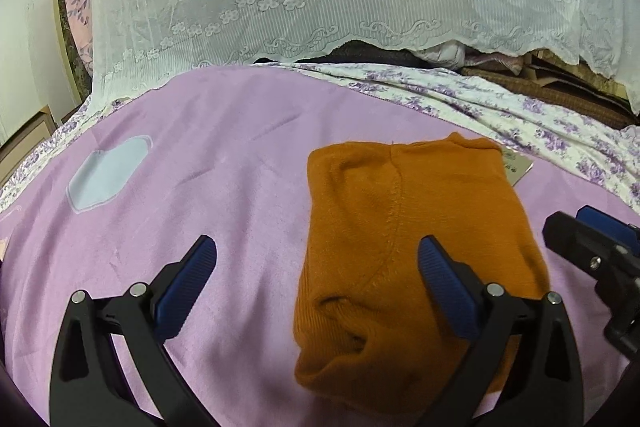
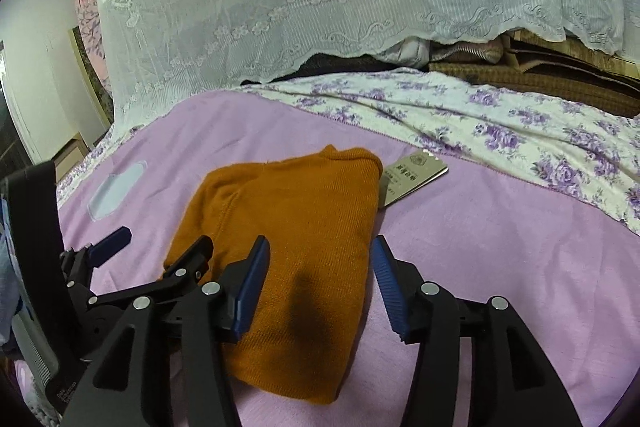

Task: Fold small clothes
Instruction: 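Open the right gripper and move both grippers to the cardigan bundle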

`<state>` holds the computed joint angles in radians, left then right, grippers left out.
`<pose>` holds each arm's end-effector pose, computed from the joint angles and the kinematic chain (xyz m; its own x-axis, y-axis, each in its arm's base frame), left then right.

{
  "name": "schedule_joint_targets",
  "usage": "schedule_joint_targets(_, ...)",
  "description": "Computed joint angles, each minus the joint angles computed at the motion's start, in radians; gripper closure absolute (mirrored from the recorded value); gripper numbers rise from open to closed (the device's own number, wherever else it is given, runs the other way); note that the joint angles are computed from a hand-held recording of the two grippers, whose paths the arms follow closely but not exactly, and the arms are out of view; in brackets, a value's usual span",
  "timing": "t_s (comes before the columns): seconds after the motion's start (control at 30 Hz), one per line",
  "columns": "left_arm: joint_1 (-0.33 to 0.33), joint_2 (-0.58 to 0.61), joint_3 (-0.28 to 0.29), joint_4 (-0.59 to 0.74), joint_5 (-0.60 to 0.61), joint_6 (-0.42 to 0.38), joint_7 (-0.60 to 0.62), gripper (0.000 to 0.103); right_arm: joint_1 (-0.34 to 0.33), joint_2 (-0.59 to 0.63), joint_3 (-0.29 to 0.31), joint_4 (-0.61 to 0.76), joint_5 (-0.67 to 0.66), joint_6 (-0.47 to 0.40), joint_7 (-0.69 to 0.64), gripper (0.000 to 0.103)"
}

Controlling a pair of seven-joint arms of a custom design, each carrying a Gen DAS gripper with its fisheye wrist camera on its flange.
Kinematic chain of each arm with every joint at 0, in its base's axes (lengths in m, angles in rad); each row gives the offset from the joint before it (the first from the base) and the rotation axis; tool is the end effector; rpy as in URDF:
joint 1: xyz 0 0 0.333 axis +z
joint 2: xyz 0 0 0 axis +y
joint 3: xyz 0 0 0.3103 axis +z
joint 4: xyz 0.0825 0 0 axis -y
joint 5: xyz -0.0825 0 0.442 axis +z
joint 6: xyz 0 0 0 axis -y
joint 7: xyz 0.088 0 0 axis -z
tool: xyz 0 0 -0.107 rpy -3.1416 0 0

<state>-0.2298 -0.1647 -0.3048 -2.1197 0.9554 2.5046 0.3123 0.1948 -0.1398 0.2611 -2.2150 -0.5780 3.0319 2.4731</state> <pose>0.5121 -0.3174 0.5104 0.1095 -0.9908 -0.0792 -0.6048 -0.0032 -0.7964 0.5170 0.3049 0.5055 0.2122 -0.9568 -0.1988 -0.5951 0.0348 -0.8029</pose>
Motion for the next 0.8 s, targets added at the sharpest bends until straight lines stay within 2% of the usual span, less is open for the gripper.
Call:
schedule_joint_targets(0.1, -0.001, -0.022, -0.001, -0.015, -0.008, 0.01, -0.009, 0.005, -0.016, -0.042, 0.011, -0.039, 0.0, 0.019, 0.015, 0.04)
schedule_joint_targets(0.2, -0.001, -0.047, -0.007, -0.033, -0.015, 0.02, -0.013, 0.005, -0.059, -0.087, 0.049, -0.077, -0.001, 0.031, 0.033, 0.039)
schedule_joint_targets(0.33, -0.005, -0.071, -0.018, -0.055, -0.038, 0.012, 0.01, 0.005, -0.075, -0.127, 0.072, -0.12, 0.071, 0.039, -0.016, 0.037)
schedule_joint_targets(0.47, -0.018, -0.079, -0.013, -0.077, -0.122, -0.011, 0.076, 0.005, -0.096, -0.125, 0.111, -0.13, 0.115, 0.01, -0.057, 0.035)
schedule_joint_targets(0.53, -0.026, -0.07, 0.002, -0.083, -0.2, -0.022, 0.133, 0.005, -0.078, -0.105, 0.103, -0.123, 0.14, -0.021, -0.086, 0.035)
schedule_joint_targets(0.63, -0.032, -0.057, 0.035, -0.1, -0.332, 0.019, 0.212, 0.004, 0.0, -0.052, 0.043, -0.1, 0.225, -0.096, -0.169, 0.035)
schedule_joint_targets(0.73, -0.026, -0.068, 0.046, -0.121, -0.406, 0.063, 0.253, 0.004, 0.053, -0.039, -0.014, -0.111, 0.3, -0.075, -0.215, 0.034)
schedule_joint_targets(0.8, -0.018, -0.085, 0.047, -0.138, -0.43, 0.092, 0.264, 0.004, 0.034, -0.058, -0.001, -0.121, 0.267, -0.067, -0.181, 0.033)
